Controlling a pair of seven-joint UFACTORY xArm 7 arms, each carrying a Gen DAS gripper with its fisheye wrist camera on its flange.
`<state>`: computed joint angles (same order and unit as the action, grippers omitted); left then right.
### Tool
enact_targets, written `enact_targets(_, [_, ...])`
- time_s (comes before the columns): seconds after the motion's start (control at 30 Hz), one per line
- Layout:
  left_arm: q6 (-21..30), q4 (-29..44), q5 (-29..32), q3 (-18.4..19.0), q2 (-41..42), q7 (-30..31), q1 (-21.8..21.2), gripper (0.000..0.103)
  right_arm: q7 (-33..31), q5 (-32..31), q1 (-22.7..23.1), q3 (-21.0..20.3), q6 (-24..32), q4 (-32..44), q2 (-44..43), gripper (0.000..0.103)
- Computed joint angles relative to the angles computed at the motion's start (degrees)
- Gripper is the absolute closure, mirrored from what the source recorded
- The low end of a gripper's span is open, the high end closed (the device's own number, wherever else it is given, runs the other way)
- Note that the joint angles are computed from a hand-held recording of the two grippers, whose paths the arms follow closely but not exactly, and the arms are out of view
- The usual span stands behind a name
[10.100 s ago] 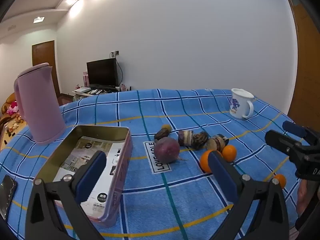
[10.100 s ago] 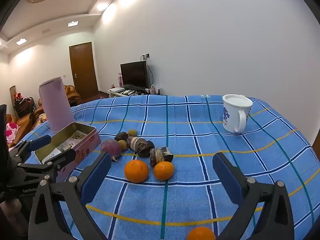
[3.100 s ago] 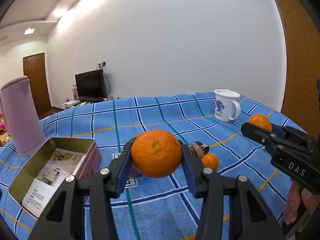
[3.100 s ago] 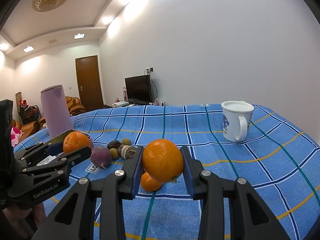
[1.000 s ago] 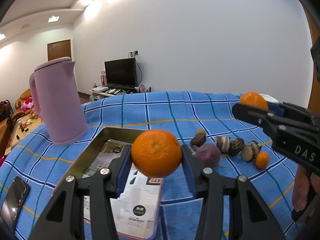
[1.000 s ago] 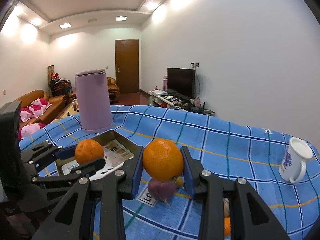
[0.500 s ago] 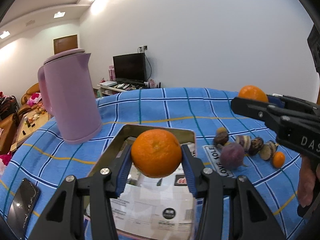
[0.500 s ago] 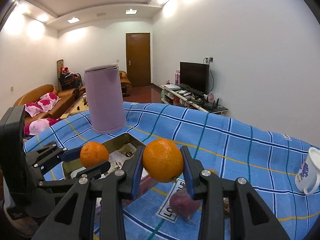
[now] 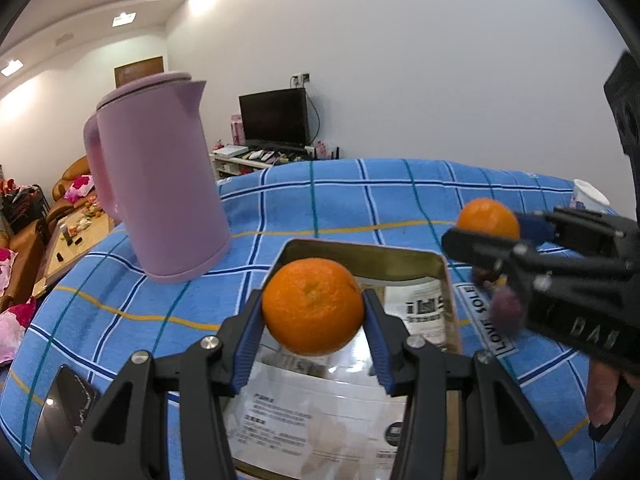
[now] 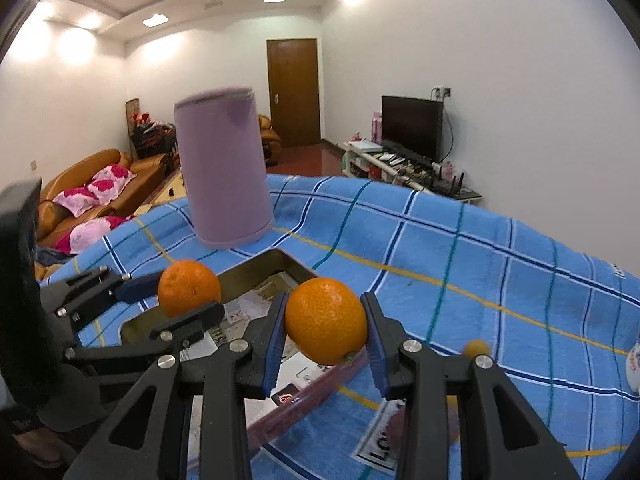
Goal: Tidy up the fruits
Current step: 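Lower both oranges into the tin box and open both grippers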
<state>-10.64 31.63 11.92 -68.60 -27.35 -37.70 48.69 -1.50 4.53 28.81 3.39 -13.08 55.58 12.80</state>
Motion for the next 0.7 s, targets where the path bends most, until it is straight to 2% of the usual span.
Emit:
enact_targets(0.27, [1.7,0.8,0.9,-0.7,1.4,0.1,3.0,0.053,1.2,-2.0,1.0,-0.2,3.7,4.3,4.6,0.065])
enact_targets(0.6, [3.8,2.4,3.9,-2.8,5.0,0.3,5.9,0.053,3.8,-5.5,4.8,-3.7,6.4,5.8,6.1,0.065])
enact_targets(0.7, [4.0,2.7,4.2,-4.2,4.5,-0.2,7.2,0.053,4.4,-6.5,3.7,-2.6,6.7,5.7,6.1,0.065])
